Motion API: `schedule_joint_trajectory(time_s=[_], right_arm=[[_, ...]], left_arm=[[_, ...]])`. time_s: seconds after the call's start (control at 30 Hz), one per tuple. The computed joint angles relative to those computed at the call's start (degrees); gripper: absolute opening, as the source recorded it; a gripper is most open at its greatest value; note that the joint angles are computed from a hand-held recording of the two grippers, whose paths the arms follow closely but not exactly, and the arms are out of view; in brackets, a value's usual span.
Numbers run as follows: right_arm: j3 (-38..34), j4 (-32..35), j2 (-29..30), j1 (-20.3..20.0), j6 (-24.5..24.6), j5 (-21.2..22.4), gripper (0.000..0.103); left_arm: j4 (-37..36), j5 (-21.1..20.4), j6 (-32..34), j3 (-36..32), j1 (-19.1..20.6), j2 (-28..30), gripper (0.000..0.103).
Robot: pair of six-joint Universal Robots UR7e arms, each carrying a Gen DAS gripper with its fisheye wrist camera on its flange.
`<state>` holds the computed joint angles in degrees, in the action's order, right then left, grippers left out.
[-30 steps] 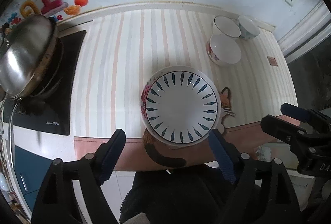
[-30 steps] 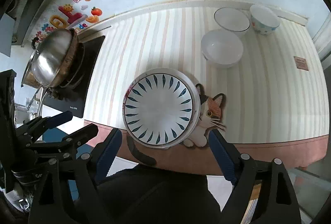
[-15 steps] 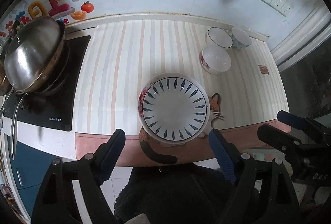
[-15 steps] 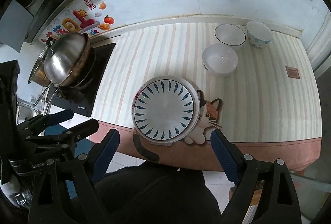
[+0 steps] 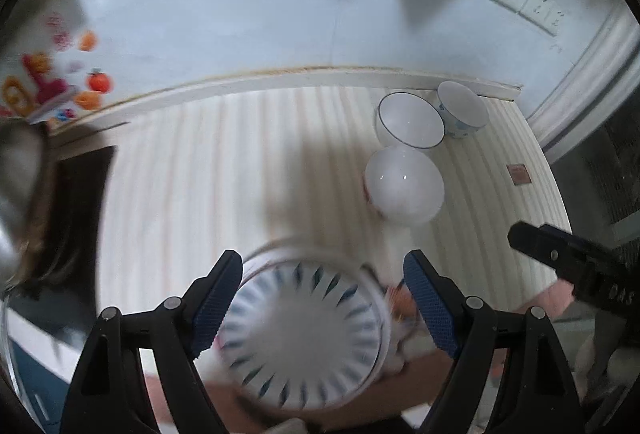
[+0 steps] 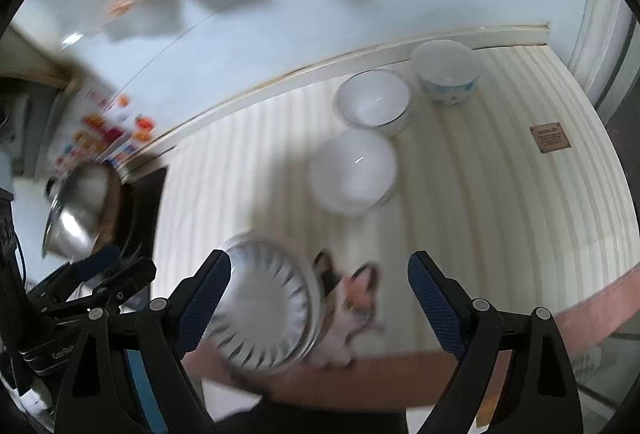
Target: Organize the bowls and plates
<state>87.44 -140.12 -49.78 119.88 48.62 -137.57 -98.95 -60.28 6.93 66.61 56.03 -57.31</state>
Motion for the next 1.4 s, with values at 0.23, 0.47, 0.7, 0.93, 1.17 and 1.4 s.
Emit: schedule_joint_trajectory(time_s=[0.23,0.47,0.7,0.93,1.17,1.4], right_arm=[[2.99,-6.73,-1.37,-8.88,-4.5,5.0,0.092],[3.41,-9.54,-0.05,-17.08,-7.14,12.29,0.067],[3.26,-12.21,2.16,-20.93,-8.06,18.21,0.02],[3.63,-10.84,1.43,-20.32,-7.72,18.02,0.016],[8.05,-8.96,-3.3,-17.68,-6.55,15.53,0.016],[16.58,-9.8,-9.02,-16.02,-3.65,14.86,0.016]], left_arm=[[8.29,-3.84,-2.32,-12.98,2.46,14.97,0.075],[14.68,-3.61,-2.86,-19.76,2.81,23.64,0.037],[13.65,-0.99,-2.25,-18.5,2.27,23.92,0.025],[12.03,-2.56,-1.54,-12.49,0.46,19.06,0.025],[9.11,-4.81,-0.9,-2.5,-2.0,12.84,0.025],[8.92,-6.62,-0.19,2.44,-2.67,11.13,0.025]])
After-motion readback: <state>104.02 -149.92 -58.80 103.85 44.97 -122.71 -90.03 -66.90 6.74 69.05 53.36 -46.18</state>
